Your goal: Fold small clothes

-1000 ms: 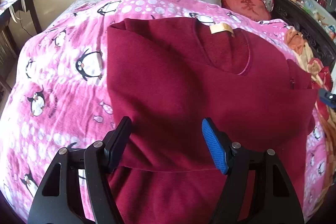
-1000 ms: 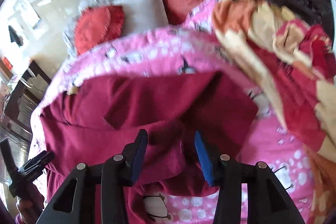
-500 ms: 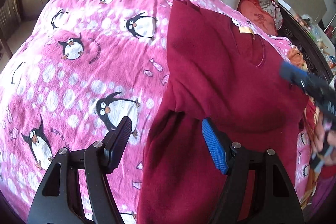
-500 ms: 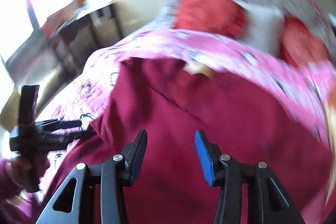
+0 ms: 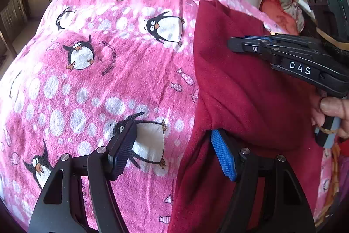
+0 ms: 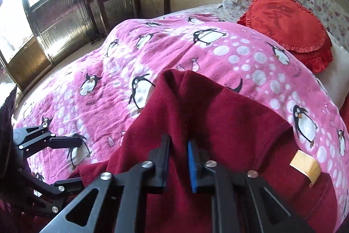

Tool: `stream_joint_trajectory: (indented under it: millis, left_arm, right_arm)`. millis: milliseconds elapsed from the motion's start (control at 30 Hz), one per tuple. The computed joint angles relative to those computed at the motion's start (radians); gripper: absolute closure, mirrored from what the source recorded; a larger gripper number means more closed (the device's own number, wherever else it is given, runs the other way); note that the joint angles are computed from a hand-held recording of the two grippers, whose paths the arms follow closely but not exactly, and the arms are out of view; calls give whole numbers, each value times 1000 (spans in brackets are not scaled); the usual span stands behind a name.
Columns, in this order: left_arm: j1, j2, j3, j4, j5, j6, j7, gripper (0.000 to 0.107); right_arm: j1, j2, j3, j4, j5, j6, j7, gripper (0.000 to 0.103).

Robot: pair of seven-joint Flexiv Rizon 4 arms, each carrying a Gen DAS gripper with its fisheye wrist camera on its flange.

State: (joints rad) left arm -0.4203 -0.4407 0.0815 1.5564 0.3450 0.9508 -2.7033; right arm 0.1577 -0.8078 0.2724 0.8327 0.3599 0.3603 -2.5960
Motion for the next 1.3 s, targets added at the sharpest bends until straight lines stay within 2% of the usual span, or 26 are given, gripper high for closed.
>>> stream_joint_trajectory:
  millis: [100, 167, 300, 400, 433, 500, 567, 600, 667, 700, 767, 867, 967, 1067, 1100, 1167, 1233, 1300]
  left_arm:
    - [-2, 36, 23, 74, 22, 103, -68, 37]
    - [-15, 61, 46, 103, 56, 115, -124, 37]
    - [-14, 105, 49, 132, 97, 81, -186, 37]
    - [-12, 133, 42, 125, 149, 44, -226, 37]
    - [-12, 140, 39, 120, 174, 40, -241, 37]
    - [-4, 151, 26, 109, 209, 32, -246, 37]
    - [10, 141, 2, 80, 216, 28, -213, 37]
    - [13, 133, -6, 65, 218, 29, -201, 37]
    - [20, 103, -23, 21, 205, 19, -156, 37]
    - [23, 80, -33, -5, 189, 12, -121, 37]
    - [25, 37, -42, -51, 152, -3, -59, 37]
    - [17, -30, -49, -118, 95, -34, 28, 37]
    - [-1, -100, -35, -196, 44, -110, 96, 37]
    - [-29, -137, -10, -261, 40, -198, 137, 37]
    - [-32, -135, -6, -262, 36, -200, 136, 37]
    - [-35, -127, -1, -251, 27, -185, 126, 37]
    - [-43, -117, 6, -244, 29, -177, 109, 37]
    - [-49, -109, 9, -238, 33, -171, 96, 37]
  right_arm:
    - [-13, 15, 24, 0, 35, -23, -2, 98]
    - [-13, 15, 38, -17, 68, -43, 12, 99]
    - [25, 20, 40, -3, 99, -9, 37, 99]
    - [67, 39, 6, 78, 70, 124, 68, 97]
    - [65, 42, 5, 85, 60, 131, 81, 93]
    - [32, 69, 13, 106, 65, 125, 105, 60]
    - [-34, 100, 41, 124, 114, 104, 81, 59]
    - [-65, 133, 40, 161, 132, 127, 65, 59]
    - [-98, 188, 11, 242, 138, 211, 60, 59]
    - [-124, 201, 4, 261, 147, 221, 62, 59]
    - [-168, 212, -14, 282, 156, 220, 79, 59]
    - [-188, 215, -70, 339, 114, 320, 140, 59]
    - [-179, 151, -130, 310, 10, 308, 285, 59]
    - [-229, 125, -80, 263, 17, 257, 273, 59]
    - [-241, 121, -70, 235, 21, 225, 281, 59]
    - [-261, 120, -57, 208, 57, 264, 289, 59]
    - [-250, 98, -78, 164, 46, 289, 363, 55]
    - [-239, 57, -92, 95, 20, 253, 447, 55]
